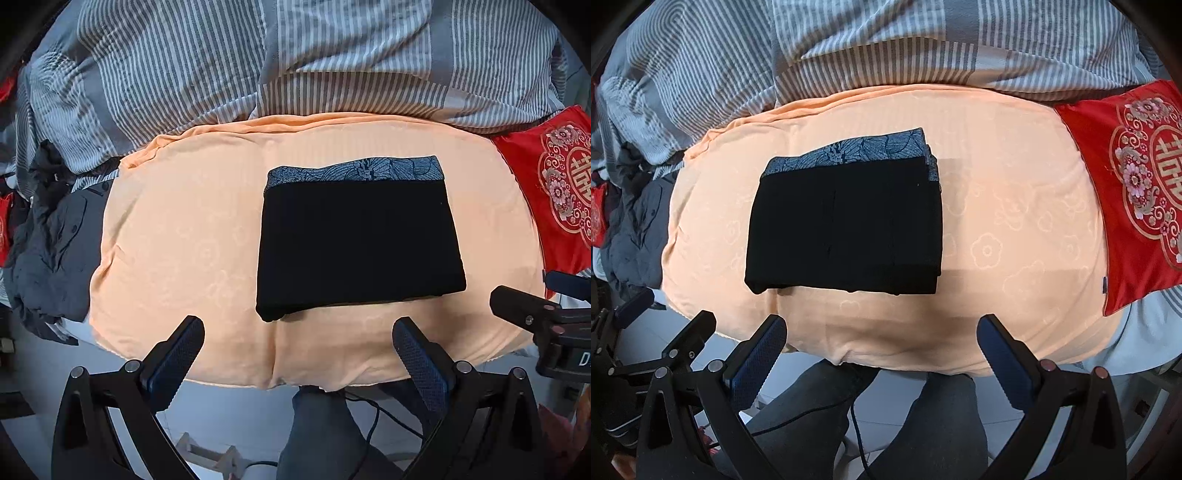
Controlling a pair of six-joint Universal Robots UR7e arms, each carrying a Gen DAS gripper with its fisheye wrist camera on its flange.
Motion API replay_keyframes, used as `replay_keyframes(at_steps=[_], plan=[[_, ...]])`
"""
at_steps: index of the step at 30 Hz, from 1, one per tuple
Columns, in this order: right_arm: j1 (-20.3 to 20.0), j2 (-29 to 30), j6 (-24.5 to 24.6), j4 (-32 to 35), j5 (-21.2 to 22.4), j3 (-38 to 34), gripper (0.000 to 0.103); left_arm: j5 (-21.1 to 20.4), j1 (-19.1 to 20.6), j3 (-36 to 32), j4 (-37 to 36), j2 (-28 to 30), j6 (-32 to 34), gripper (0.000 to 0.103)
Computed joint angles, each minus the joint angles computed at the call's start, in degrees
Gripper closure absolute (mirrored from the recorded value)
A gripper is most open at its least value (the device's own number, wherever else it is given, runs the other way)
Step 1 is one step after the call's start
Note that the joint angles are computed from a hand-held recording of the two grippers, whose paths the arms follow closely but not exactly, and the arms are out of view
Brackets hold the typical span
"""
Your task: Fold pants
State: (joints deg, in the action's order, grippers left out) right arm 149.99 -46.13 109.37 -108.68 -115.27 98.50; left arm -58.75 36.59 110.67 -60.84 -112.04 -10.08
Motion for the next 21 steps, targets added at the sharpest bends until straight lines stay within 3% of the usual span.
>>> replay_keyframes(at_steps=[21], plan=[[0.7, 0.5, 0.2, 0.8, 0.1, -1.0, 0.0, -0.8, -1.2, 0.1, 1.9, -0.8, -1.5, 0.001]])
